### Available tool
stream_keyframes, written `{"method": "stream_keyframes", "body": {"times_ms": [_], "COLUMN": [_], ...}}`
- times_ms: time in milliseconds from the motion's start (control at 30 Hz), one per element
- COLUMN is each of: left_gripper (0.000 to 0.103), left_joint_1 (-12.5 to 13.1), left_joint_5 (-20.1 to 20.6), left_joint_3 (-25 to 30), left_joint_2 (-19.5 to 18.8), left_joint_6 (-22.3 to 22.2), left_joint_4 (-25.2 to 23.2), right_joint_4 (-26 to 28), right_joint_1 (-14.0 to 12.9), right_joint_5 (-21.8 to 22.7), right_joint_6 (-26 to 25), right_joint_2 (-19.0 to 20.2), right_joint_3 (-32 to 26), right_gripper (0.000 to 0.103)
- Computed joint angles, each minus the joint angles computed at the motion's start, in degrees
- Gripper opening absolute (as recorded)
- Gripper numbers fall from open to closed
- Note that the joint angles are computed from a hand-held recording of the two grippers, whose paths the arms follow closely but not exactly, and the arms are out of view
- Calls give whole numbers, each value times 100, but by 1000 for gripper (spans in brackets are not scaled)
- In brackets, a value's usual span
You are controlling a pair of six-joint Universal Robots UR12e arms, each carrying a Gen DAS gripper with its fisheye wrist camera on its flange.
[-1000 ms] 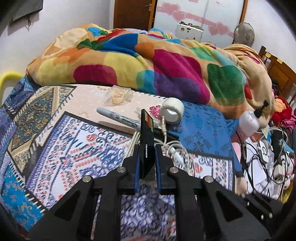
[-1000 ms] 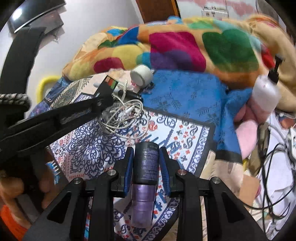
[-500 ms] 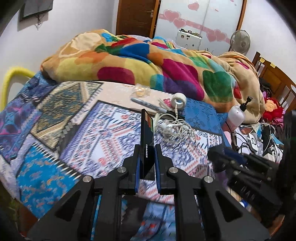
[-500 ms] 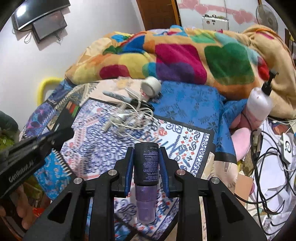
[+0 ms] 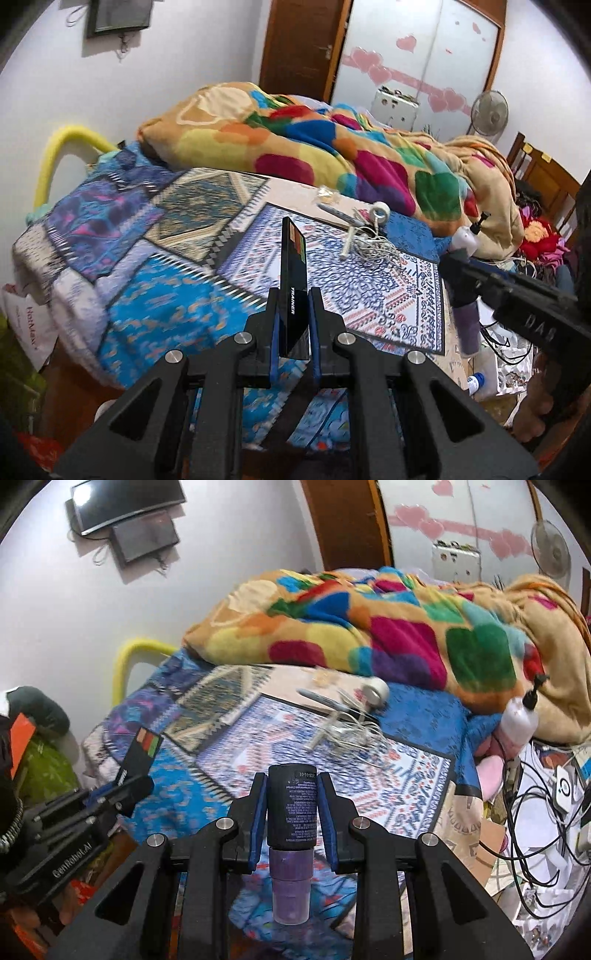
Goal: Collect trash
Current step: 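Carry the black card and bottle in both tools over the white bin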
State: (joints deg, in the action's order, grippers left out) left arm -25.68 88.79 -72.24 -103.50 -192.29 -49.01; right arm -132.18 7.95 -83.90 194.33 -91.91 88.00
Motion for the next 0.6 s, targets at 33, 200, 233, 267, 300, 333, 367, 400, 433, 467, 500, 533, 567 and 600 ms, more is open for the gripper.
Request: {"method": "stream_keyframes", "body": {"times_ms": [33,200,233,267,300,333,367,400,433,467,500,533,567,600], "left_gripper": [12,12,12,13,13,12,13,13,12,12,13,13,13,13], "left_joint_1": [27,155,184,225,261,296,339,370,409,465,494,532,588,617], "left_joint_5": [18,180,200,212,208,219,246,276,317,351,377,421,491,539], "left_joint_3": [-81,-507,-582,-679,-763,-849,-944,-1023,-1106,-1215,-1283,-1356,-1463,-1536], "left_joint_2": [80,494,570,664,745,828,918,987,1066,1168,1229,1301,1398,1457], "left_joint_6": [-28,-139,-158,-196,-226,-259,-289,-306,-330,-365,-387,-417,-442,-455], "left_joint_4": [22,154,167,185,196,206,219,227,230,234,235,229,239,252], "right_joint_4": [-19,-65,-68,-70,-75,-75,-79,-78,-75,-69,-55,-48,-36,-22], "right_joint_1": [36,281,332,382,452,496,543,600,664,714,785,842,901,944], "right_joint_5": [-8,-2,14,38,62,78,109,140,166,198,241,261,295,319], "right_joint_6": [-9,-62,-73,-86,-106,-119,-140,-157,-171,-192,-230,-251,-283,-307], "right_joint_2": [-7,-12,-4,7,30,38,53,78,103,134,182,209,247,280], "right_joint_3": [-13,-127,-149,-173,-208,-226,-245,-274,-302,-332,-381,-407,-444,-478], "right_gripper": [24,24,24,24,24,24,24,24,24,24,24,24,24,24]}}
